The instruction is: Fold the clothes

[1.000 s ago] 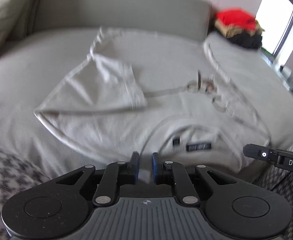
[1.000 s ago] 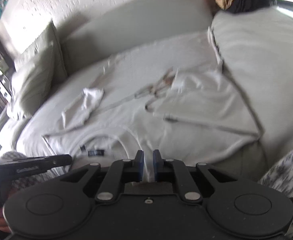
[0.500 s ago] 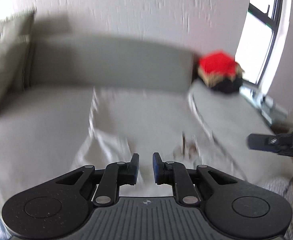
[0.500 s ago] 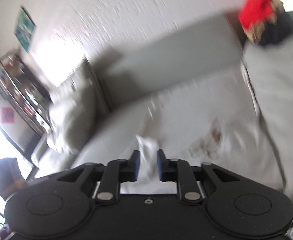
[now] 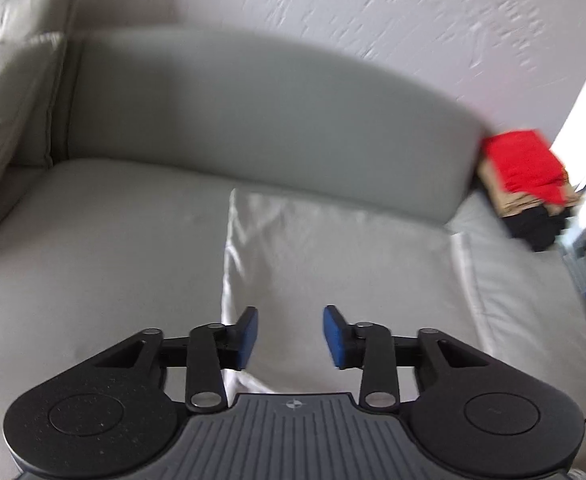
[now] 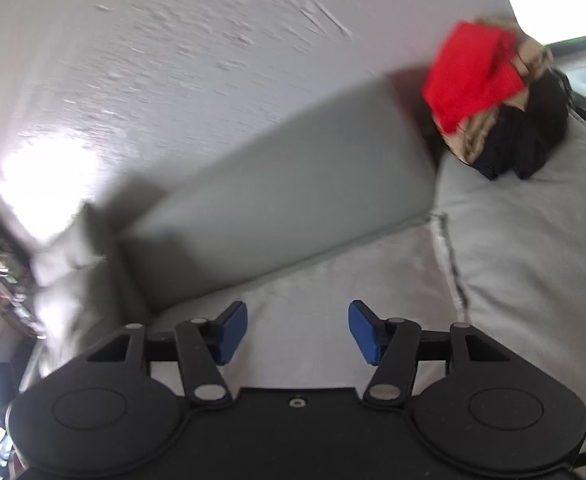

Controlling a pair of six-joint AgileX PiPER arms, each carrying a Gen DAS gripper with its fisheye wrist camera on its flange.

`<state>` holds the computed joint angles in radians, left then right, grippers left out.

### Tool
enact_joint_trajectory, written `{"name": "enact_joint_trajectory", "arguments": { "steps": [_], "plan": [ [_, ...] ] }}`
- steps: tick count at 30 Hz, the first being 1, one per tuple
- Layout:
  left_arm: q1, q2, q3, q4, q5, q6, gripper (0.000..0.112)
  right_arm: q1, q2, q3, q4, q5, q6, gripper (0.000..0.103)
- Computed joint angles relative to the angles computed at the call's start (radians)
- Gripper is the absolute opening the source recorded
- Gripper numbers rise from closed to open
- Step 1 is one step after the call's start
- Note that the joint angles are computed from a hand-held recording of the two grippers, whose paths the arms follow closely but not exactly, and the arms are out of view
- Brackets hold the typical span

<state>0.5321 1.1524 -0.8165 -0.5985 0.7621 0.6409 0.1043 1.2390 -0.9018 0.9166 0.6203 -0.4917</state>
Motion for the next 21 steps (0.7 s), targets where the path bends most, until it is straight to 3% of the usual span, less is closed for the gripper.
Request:
{"name": "enact_joint_trajectory", "arguments": {
  "steps": [2,4,9,15,17,21],
  "plan": [
    [-0.065,0.106,-0.004,0.005,-0.132,0.001,0.022,0.010,0.129,-0.033,0.018,-0.082,-0.053,0.035],
    [-0.099,0.215,-0.025,-0.012,-0.230,0.020,0.022,0.005,0.251,-0.075,0.057,-0.137,-0.120,0.033],
    [-0.093,0.446,-0.125,-0.189,-0.296,0.126,0.024,-0.005,0.567,-0.282,-0.009,-0.242,-0.097,0.033],
    [-0.139,0.588,-0.207,-0.252,-0.372,0.146,0.024,-0.051,0.899,-0.620,-0.131,-0.179,0.104,0.033],
    [-0.145,0.629,-0.240,-0.259,-0.387,0.147,0.024,-0.056,0.961,-0.690,-0.099,-0.168,0.088,0.026],
    [-0.135,0.692,-0.310,-0.236,-0.391,0.115,0.024,-0.033,1.058,-0.841,-0.207,-0.120,0.172,0.026]
  ]
}}
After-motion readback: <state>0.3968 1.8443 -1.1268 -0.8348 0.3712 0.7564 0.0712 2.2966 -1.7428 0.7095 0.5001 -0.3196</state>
